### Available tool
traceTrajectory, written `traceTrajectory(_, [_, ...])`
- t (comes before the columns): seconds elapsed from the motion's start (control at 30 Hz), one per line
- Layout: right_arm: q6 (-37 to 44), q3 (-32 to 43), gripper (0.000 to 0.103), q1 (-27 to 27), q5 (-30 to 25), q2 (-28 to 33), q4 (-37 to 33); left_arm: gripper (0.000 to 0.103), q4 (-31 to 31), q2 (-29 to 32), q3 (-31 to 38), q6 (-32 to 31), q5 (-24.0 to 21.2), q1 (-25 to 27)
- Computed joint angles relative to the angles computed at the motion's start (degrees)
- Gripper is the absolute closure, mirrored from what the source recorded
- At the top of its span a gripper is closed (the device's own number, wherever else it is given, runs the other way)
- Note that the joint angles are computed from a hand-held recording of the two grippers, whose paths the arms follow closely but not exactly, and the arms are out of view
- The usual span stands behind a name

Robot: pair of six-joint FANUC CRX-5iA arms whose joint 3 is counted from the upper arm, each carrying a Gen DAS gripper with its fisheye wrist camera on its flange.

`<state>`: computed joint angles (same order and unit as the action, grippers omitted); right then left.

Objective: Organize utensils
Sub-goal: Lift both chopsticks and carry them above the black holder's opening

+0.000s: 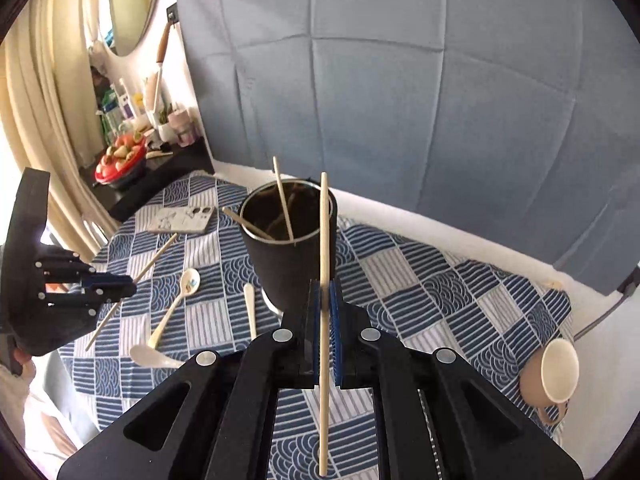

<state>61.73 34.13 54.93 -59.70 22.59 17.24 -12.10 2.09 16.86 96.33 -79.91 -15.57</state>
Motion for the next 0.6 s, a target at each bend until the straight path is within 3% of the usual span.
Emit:
traceTrajectory(0.33, [8.9,20.1,0.099,-3.0,-4.7,10.6,-3.6,0.098,-0.3,3.9,8.5,0.2,-0.4,3.1])
traceTrajectory(0.6, [14.6,32.4,0.099,-5.1,-6.5,16.9,-8.2,0.098,5.7,6.7,12.1,0.7,4.7,6.8])
